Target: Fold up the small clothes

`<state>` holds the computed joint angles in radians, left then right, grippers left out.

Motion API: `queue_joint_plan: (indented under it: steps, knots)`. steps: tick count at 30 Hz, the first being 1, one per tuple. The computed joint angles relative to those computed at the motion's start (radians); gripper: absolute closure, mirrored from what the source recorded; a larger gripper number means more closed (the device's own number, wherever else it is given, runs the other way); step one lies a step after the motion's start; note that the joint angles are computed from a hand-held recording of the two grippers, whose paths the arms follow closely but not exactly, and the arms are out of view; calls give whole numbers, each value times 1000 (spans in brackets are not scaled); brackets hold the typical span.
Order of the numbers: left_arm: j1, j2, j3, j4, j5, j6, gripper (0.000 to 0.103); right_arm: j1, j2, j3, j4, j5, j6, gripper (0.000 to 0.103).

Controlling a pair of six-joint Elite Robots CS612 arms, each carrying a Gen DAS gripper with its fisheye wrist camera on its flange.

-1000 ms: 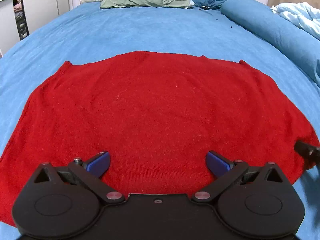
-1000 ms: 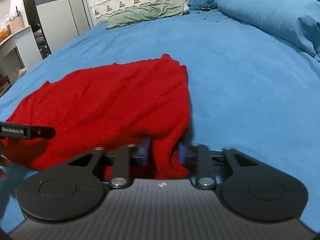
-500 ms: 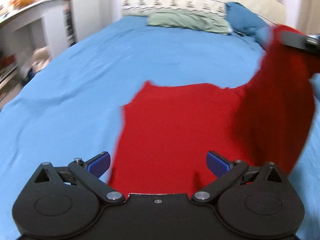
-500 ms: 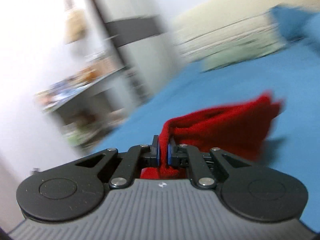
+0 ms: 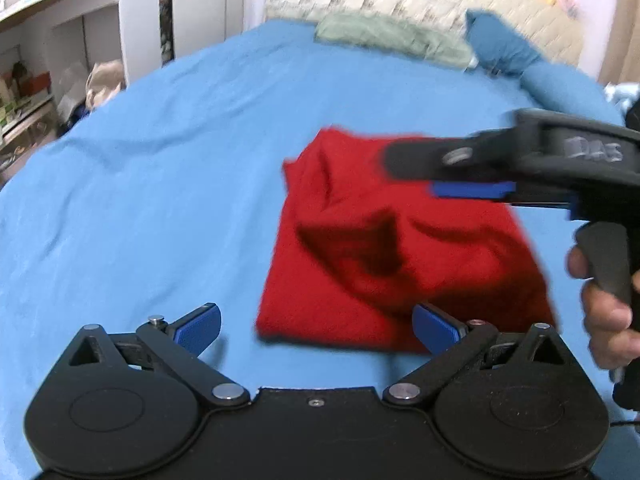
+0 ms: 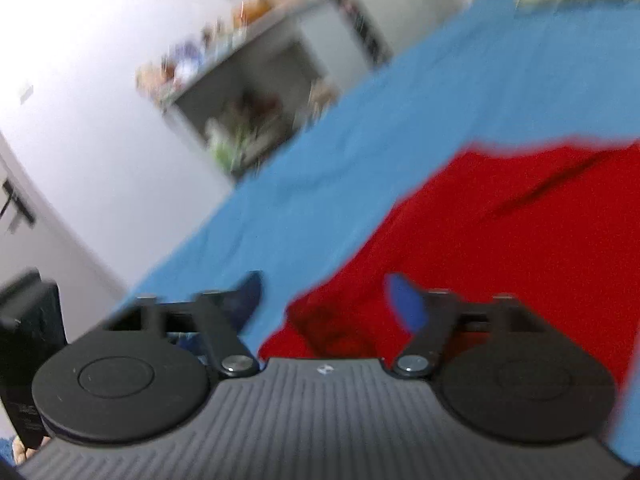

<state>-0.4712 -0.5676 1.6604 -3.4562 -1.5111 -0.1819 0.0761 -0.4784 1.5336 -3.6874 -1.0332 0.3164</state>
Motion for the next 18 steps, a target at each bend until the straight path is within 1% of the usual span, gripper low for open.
queue_joint_plan:
  steps: [1, 2, 3, 4, 5, 6, 8, 9, 11, 14, 16, 17, 18]
  knots:
    - [1, 0, 3, -29, -19, -1, 0, -6, -11, 30, -38, -28, 20, 9]
    - [3, 2, 1, -50, -40, -5, 0, -13, -24, 62, -78, -73, 43, 9]
    - [6, 4, -1, -66, -63, -17, 1, -17, -35, 101, -117, -122, 53, 8]
    - [9, 6, -5, -75, -87, -30, 5, -14, -48, 140, -141, -192, 47, 8]
    - [13, 9, -12, -77, -110, -39, 8, -7, -56, 170, -154, -254, 36, 8]
    - [16, 12, -21, -71, -129, -48, 13, 0, -62, 198, -159, -316, 19, 8]
    - [17, 20, -42, -54, -138, -69, 15, 17, -65, 234, -154, -401, 4, 8]
    - [16, 26, -54, -49, -132, -84, 15, 25, -63, 247, -148, -429, 1, 8]
    - [18, 39, -79, -30, -127, -116, 18, 37, -54, 265, -139, -462, -7, 8]
    - [25, 55, -113, 8, -138, -170, 30, 67, -37, 256, -113, -517, -23, 8]
    - [25, 60, -125, 40, -128, -180, 42, 89, -24, 234, -99, -562, -36, 8]
    - [26, 63, -129, 49, -125, -181, 43, 96, -17, 224, -94, -578, -47, 8]
    - [26, 64, -130, 54, -118, -185, 47, 100, -13, 221, -89, -588, -59, 8]
